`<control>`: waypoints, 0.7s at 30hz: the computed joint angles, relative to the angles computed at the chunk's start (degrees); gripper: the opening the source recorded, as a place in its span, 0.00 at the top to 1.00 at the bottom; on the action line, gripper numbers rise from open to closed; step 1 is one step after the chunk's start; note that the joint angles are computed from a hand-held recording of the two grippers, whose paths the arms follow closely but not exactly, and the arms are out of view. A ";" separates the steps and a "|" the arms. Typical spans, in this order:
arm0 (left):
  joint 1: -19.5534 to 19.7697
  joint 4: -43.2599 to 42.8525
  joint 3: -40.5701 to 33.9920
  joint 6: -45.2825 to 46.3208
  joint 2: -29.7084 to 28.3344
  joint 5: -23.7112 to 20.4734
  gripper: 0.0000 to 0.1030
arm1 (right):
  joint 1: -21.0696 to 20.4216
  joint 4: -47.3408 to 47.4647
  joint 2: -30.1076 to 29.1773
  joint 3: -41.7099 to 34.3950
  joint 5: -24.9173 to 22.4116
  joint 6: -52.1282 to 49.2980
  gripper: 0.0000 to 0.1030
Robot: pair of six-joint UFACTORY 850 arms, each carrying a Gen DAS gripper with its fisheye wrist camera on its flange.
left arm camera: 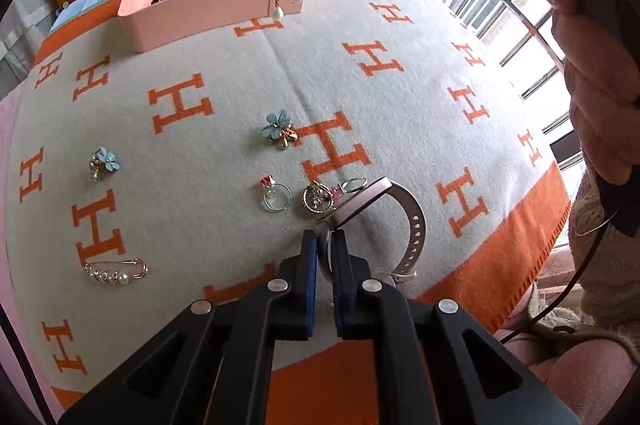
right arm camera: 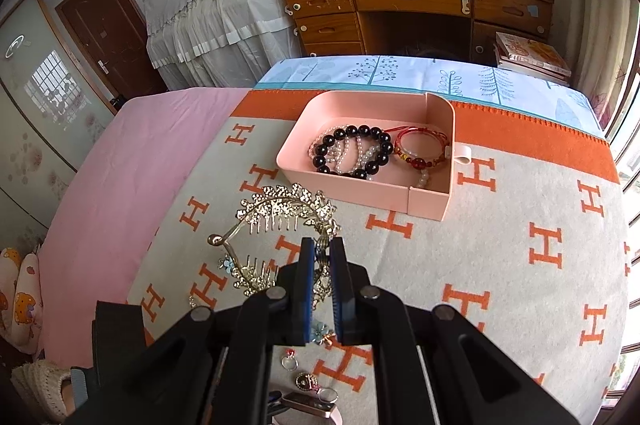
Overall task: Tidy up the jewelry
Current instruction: 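Grasp gold hair comb with right tool while left tool grasps grey-strap watch, then carry the hair comb with right tool while left tool carries watch to tray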
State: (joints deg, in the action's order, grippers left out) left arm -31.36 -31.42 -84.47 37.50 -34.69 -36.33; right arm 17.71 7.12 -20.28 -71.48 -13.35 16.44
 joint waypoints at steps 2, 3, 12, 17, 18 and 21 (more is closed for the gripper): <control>0.40 -1.10 -0.15 0.28 0.62 0.41 0.95 | -0.08 -1.29 0.71 0.42 0.58 1.29 0.93; 0.67 -1.61 -0.36 0.51 0.92 0.56 0.95 | -0.09 -2.38 0.96 0.46 0.85 2.47 0.93; 3.51 -0.73 -9.32 -4.50 -0.65 3.12 0.95 | -0.89 -28.70 0.78 -2.53 1.27 30.79 0.93; 5.00 3.36 -22.29 -13.21 -7.70 2.37 0.95 | -2.38 -39.80 -2.66 -6.59 -1.00 44.51 0.93; 5.11 4.65 -25.47 -15.72 -9.68 2.13 0.95 | -2.77 -40.32 -3.57 -7.41 -1.34 45.70 0.93; 5.40 7.20 -35.75 -22.26 -16.45 0.36 0.95 | -4.00 -39.78 -6.62 -10.05 -2.35 47.48 0.93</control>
State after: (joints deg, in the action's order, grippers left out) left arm -25.95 -24.22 -120.22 15.24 -51.15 -35.97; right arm 13.71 -32.66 -26.90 -81.53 -15.69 63.92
